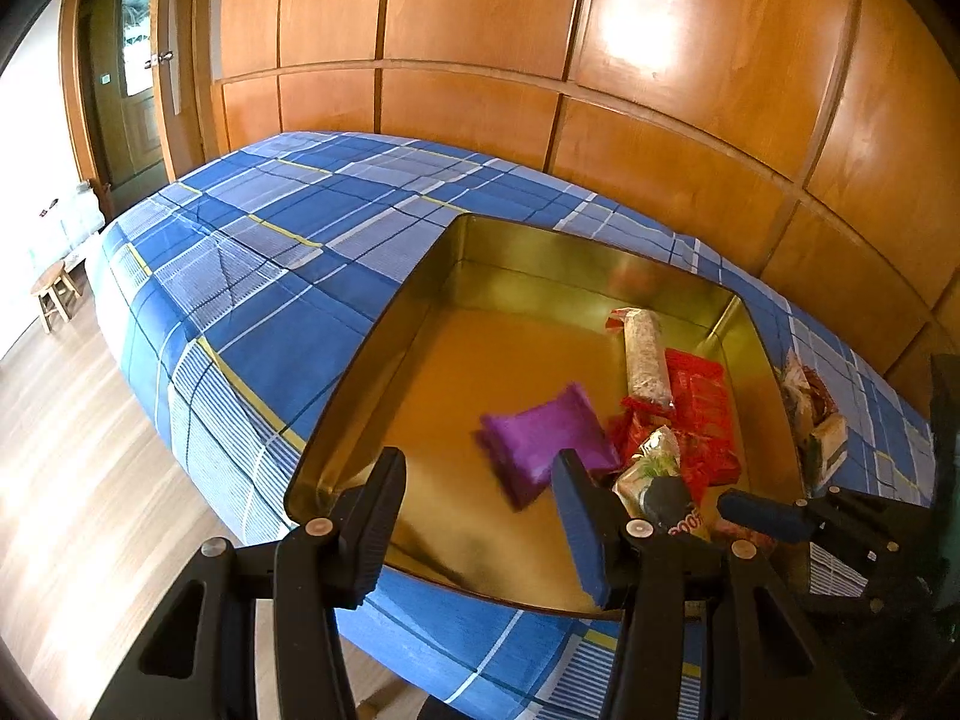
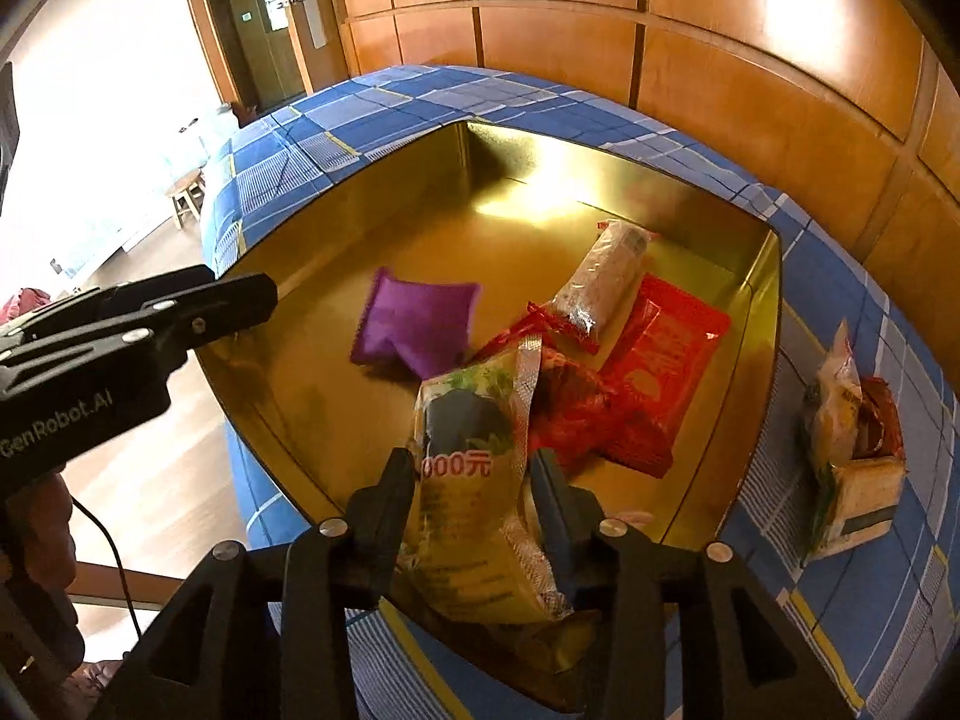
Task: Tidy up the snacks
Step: 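Carry the yellow chip bag into the gold tray and open the right tool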
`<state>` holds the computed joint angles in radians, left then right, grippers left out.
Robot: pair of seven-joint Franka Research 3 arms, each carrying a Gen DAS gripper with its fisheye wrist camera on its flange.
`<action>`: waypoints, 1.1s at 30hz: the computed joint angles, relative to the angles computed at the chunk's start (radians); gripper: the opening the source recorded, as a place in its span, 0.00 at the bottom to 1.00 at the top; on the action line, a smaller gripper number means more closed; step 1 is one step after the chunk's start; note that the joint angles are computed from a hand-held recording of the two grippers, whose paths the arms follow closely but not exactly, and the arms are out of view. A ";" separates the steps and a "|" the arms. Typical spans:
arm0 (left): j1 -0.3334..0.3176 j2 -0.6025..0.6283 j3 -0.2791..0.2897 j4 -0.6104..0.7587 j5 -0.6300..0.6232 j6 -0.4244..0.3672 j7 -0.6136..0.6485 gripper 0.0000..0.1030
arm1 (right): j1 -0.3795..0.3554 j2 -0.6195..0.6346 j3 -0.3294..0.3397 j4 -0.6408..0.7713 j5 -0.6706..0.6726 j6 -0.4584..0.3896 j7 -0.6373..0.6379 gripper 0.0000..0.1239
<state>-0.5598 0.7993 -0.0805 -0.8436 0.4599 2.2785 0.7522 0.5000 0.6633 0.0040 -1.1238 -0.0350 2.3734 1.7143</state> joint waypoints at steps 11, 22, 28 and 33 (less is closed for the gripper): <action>-0.008 0.000 0.000 0.007 0.004 -0.002 0.012 0.52 | 0.029 -0.004 -0.033 -0.004 -0.084 -0.007 0.046 0.30; -0.028 0.029 0.002 0.068 0.004 -0.022 0.053 0.52 | 0.022 -0.146 -0.042 -0.215 -0.095 0.168 0.133 0.30; -0.047 0.077 0.004 0.153 -0.010 -0.051 0.106 0.52 | 0.019 -0.225 -0.063 -0.328 -0.146 0.237 0.236 0.30; -0.072 0.164 0.018 0.307 -0.041 -0.112 0.168 0.52 | 0.008 -0.278 -0.072 -0.407 -0.192 0.268 0.318 0.30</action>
